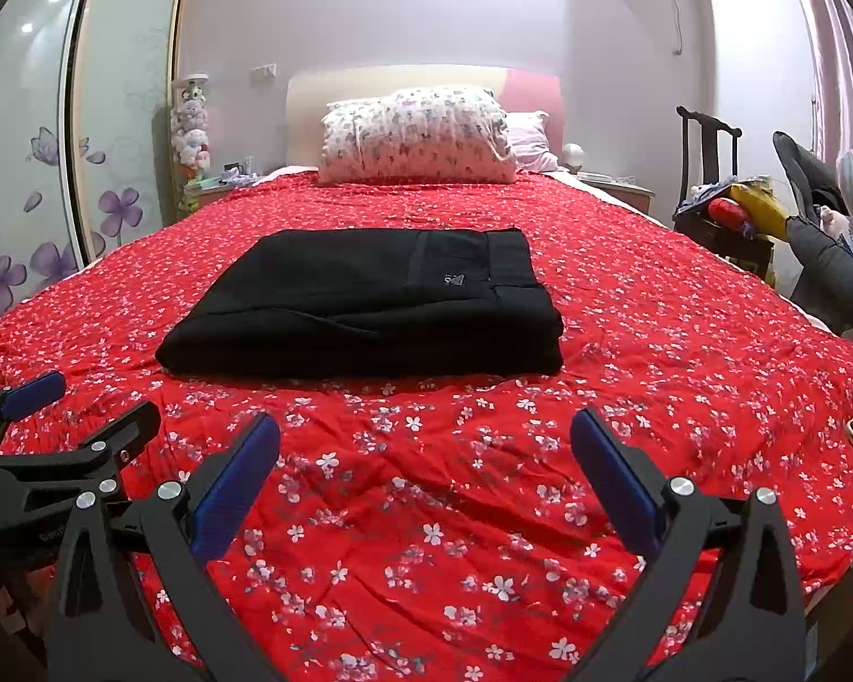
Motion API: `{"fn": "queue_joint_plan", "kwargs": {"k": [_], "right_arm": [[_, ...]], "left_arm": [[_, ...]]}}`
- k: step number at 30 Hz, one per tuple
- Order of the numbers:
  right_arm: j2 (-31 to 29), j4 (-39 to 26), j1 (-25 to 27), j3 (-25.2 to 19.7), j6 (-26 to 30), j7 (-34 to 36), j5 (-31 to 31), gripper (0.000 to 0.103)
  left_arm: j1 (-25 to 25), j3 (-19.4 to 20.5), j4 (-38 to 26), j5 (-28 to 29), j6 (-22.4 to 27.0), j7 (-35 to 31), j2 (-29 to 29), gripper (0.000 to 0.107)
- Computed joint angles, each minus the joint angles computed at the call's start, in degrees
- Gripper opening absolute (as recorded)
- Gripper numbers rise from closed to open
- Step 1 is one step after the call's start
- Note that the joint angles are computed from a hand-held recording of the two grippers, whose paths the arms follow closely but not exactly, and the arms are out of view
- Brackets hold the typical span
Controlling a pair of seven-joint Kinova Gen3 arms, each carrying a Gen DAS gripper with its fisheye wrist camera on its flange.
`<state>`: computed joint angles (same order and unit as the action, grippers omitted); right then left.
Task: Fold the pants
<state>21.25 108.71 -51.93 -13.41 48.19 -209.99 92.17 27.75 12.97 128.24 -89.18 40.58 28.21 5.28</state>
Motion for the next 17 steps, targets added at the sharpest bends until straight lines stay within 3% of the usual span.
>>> {"fn": "queue_joint_plan", "kwargs": {"k": [17], "right_arm": [[0.2, 0.0, -0.3, 0.2, 0.1, -0.5, -0.9, 0.102]], "left_arm": [[-1.4, -0.6, -0.1, 0.9, -2.6, -1.7, -0.7, 0.101]]}}
